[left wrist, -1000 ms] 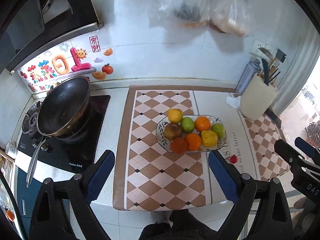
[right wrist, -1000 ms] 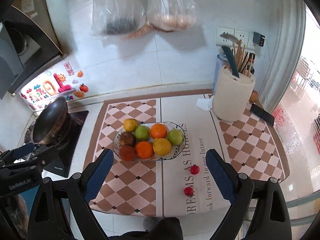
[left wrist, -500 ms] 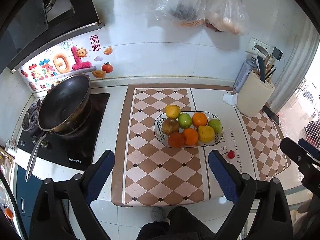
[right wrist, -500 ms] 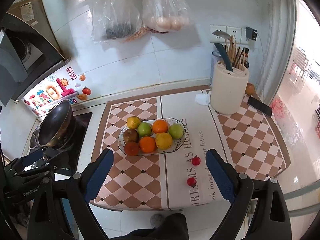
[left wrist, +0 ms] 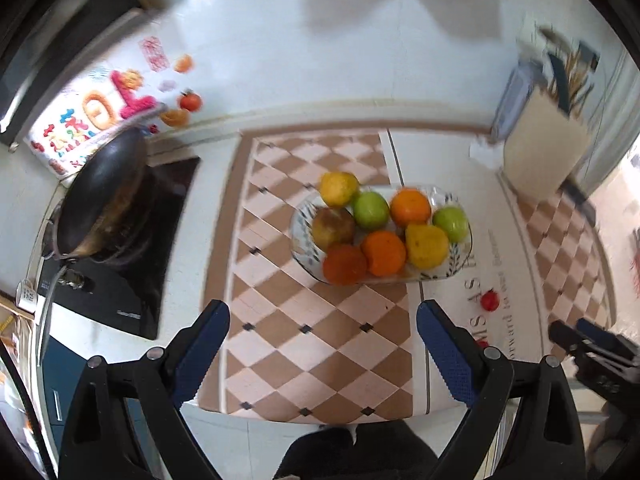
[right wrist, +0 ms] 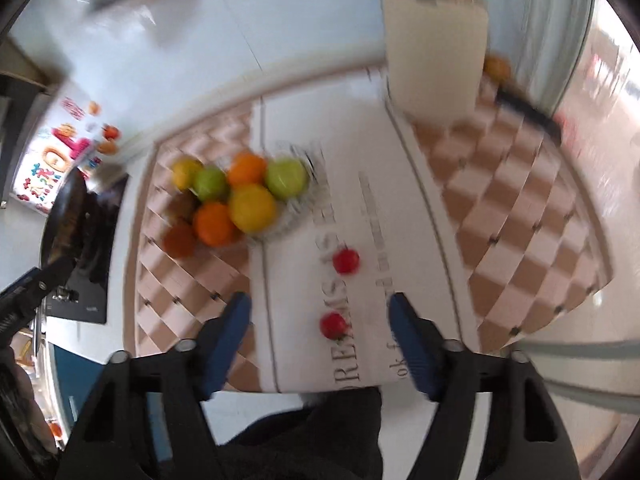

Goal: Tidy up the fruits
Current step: 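Grasp a red tomato with the right tool while the left tool grasps the other tomato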

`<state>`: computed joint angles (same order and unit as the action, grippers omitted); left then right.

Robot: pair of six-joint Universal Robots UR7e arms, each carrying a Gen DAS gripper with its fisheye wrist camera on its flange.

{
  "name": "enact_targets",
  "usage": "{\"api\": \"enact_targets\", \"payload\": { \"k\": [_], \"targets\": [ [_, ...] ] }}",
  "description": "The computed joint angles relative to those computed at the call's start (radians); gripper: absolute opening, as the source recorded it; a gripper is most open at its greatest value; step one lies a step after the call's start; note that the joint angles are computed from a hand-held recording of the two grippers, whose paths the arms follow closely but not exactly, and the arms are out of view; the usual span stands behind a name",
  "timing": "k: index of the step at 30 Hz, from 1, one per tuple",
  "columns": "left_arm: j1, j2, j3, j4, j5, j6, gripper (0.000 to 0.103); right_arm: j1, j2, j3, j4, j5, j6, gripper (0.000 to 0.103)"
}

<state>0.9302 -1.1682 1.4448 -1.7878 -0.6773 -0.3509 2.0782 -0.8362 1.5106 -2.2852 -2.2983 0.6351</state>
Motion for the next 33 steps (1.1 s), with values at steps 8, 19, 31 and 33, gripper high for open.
{"api": "enact_targets", "payload": {
  "k": [8,19,31,33],
  "targets": [
    [0.035,0.162,-0.078,0.154,0.013,-0.053,0.096,-0.125,0.037,0.086,-0.061,0.136,-0.071,0.054],
    [0.049,0.256,-0.135,0.279,-0.029,-0.100,0.096,-0.167,0.076,0.103,-0.093,0.174,-0.149,0.031],
    [0.045,0.424,-0.206,0.183,-0.234,0.057,0.094,-0.224,-0.067,0.207,-0.123,0.096,-0.065,0.031],
    [0.049,0.455,-0.230,0.184,-0.265,0.066,0.081,-0.229,-0.080,0.214,-0.118,0.084,-0.058,0.031]
  ]
}}
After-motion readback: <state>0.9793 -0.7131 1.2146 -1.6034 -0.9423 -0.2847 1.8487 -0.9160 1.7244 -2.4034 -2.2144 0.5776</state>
